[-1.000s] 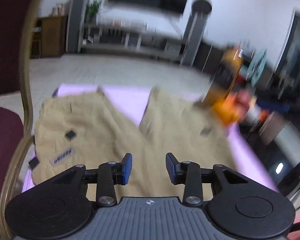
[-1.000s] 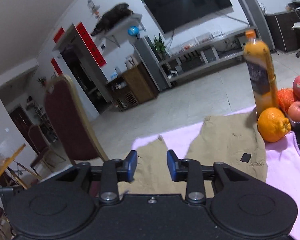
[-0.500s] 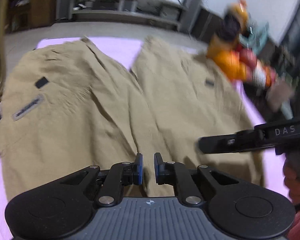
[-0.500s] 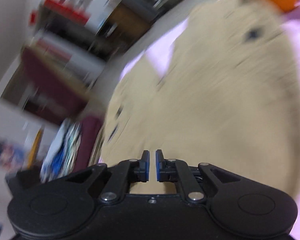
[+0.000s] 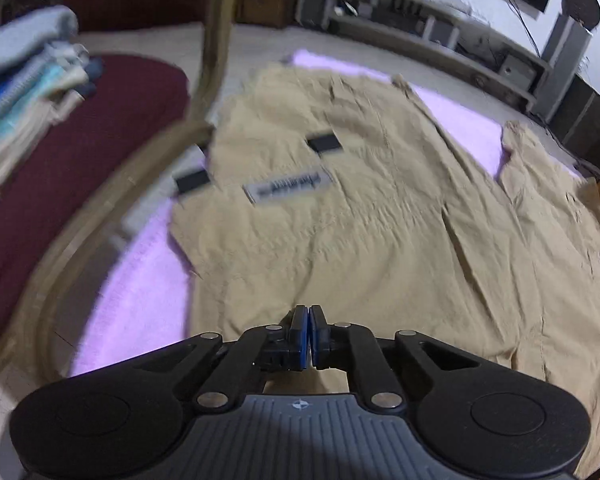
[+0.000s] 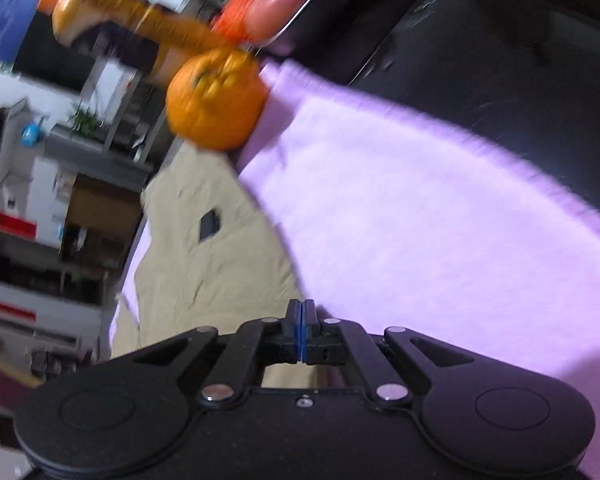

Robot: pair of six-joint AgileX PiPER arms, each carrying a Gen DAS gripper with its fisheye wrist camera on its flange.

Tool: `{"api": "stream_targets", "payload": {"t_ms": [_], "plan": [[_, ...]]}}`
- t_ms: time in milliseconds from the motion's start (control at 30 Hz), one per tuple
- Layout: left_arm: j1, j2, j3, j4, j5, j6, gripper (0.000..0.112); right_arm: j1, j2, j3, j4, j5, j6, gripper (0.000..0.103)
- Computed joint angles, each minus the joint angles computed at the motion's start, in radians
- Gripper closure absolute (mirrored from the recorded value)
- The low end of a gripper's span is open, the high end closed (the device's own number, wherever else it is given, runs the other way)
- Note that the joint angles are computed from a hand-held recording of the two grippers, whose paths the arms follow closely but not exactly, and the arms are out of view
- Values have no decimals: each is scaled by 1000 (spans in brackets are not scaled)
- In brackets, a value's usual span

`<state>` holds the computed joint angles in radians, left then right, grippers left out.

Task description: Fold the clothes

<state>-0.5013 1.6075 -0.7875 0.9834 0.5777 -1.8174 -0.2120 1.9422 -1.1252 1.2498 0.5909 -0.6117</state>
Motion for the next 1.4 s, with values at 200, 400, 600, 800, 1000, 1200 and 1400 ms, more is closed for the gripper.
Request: {"api": "stream_targets", "payload": {"t_ms": [200,400,600,800,1000,1200,1400], "plan": [[-21,-135,4,152,-95,-61,105,48,-102,3,146,29,-254,93],[42,83,-216,-93,-282,386,104,213,4,-210,72,147,-216,91],[121,299,-335,-494,-430,765,104,344,267,-521,-91,325,-3,87],[192,281,-302,-116,-311,264,103,255,320,-539,-134,200,157,94],[258,190,-215,-13,-206,76,103,98,187,-310,-3,-116,218,90],[134,44,-148,186,-113,-81,104,65,87,-217,232,10,-19,84],[181,88,-133,136,-230,-52,105,186,72,-270,91,136,-40,82]]}}
